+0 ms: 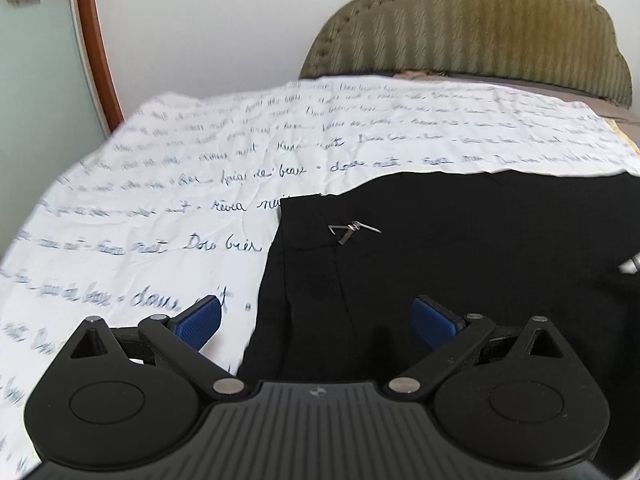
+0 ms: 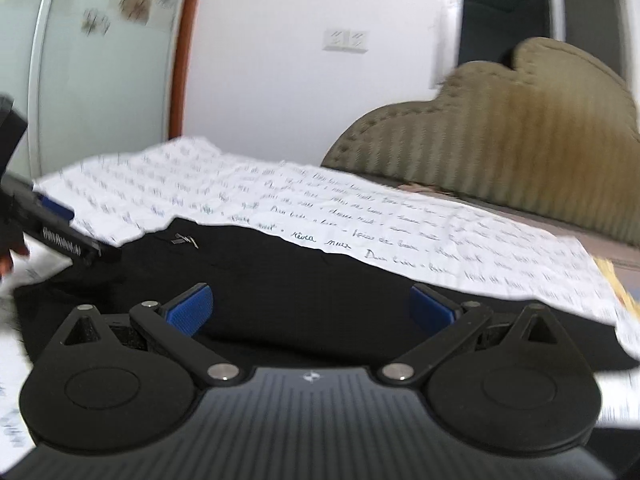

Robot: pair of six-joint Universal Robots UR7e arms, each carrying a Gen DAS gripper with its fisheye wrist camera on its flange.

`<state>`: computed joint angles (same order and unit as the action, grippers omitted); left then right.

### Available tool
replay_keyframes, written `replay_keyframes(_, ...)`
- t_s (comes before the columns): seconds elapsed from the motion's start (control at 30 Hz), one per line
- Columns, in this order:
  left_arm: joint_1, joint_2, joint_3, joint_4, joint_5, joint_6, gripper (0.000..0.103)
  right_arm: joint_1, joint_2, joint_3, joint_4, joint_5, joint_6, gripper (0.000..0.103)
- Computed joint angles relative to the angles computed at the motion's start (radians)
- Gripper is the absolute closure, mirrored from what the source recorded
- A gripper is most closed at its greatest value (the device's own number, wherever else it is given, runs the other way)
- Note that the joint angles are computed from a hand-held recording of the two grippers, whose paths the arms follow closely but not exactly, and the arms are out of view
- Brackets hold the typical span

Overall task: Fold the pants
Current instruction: 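Grasp the pants waistband with the right tool while the left tool grasps the waistband too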

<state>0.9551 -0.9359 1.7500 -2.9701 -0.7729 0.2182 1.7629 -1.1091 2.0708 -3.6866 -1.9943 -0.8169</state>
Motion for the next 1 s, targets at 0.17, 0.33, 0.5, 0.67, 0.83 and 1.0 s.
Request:
replay_keyframes(0.17,0.065,0.074,-0.178,0.157,-0.019,-0.039,0.001,-0.052,0.087,-0.201,0.198,0.053,-0.077,0.0)
replay_keyframes(0.33,0.091,0.137,-0.273,0.122,0.046,-0.051,0.001,-0.064,0.184,-0.345,0.29,0.019,-0.12,0.0)
replay_keyframes(0.5,0.098,0.355,-0.462,-0.344,0.234,0.33,0.001,-0.062,0.27,-0.447,0.328,0.002,-0.103,0.0)
replay_keyframes(0.67,0.13,0.447,-0.659,-0.198,0.162,0.345,0.001,-0.056,0.312,-0.49,0.345,0.014,-0.12,0.0)
replay_keyframes(0.83,0.149,0.475,-0.726,-0.096,0.044,0.304,0.001,-0.059,0.325,-0.512,0.359,0.008,-0.164,0.0)
replay_keyframes(1.0,0.175,0.409,-0.651,0.028,-0.14,0.308,0.001,-0.078,0.329,-0.579,0.464,0.023,-0.217,0.0)
